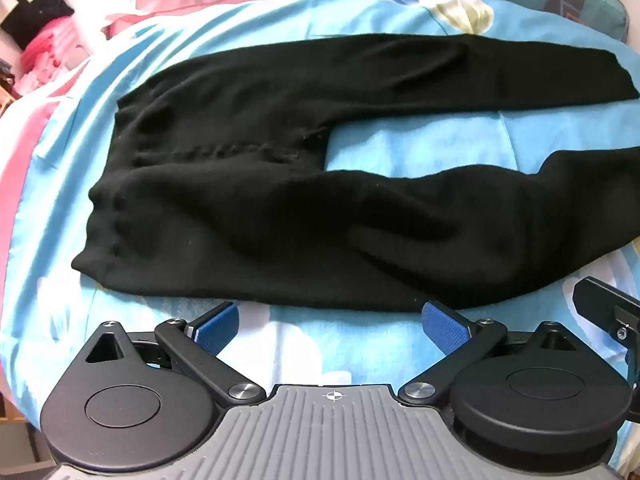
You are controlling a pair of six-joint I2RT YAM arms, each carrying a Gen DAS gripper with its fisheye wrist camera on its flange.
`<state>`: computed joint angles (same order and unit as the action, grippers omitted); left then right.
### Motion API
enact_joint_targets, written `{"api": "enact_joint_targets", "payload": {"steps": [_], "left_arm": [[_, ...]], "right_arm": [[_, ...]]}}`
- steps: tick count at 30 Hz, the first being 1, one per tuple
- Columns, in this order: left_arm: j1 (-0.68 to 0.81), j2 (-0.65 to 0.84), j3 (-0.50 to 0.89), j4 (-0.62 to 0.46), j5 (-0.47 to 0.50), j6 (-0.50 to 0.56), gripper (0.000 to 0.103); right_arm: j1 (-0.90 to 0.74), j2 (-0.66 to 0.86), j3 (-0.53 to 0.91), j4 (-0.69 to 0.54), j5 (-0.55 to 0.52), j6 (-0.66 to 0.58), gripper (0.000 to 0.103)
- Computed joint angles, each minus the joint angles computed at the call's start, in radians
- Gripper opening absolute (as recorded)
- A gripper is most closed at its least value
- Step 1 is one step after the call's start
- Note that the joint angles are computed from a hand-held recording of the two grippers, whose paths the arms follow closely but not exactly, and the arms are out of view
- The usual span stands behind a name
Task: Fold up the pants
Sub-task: 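Hold both open grippers above the black pants, aligning over the legs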
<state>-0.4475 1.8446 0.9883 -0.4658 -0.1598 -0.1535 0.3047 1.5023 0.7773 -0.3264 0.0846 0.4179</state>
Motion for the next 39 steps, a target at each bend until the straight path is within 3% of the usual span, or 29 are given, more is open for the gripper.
{"api": "enact_joint_targets", "payload": {"steps": [39], "left_arm": [[0.009,0.074,0.049,-0.036,-0.002,-0.012,0.103]], "right_arm": [[-0.018,0.063,0.047,-0.021,-0.053,-0.022,0.102]]}}
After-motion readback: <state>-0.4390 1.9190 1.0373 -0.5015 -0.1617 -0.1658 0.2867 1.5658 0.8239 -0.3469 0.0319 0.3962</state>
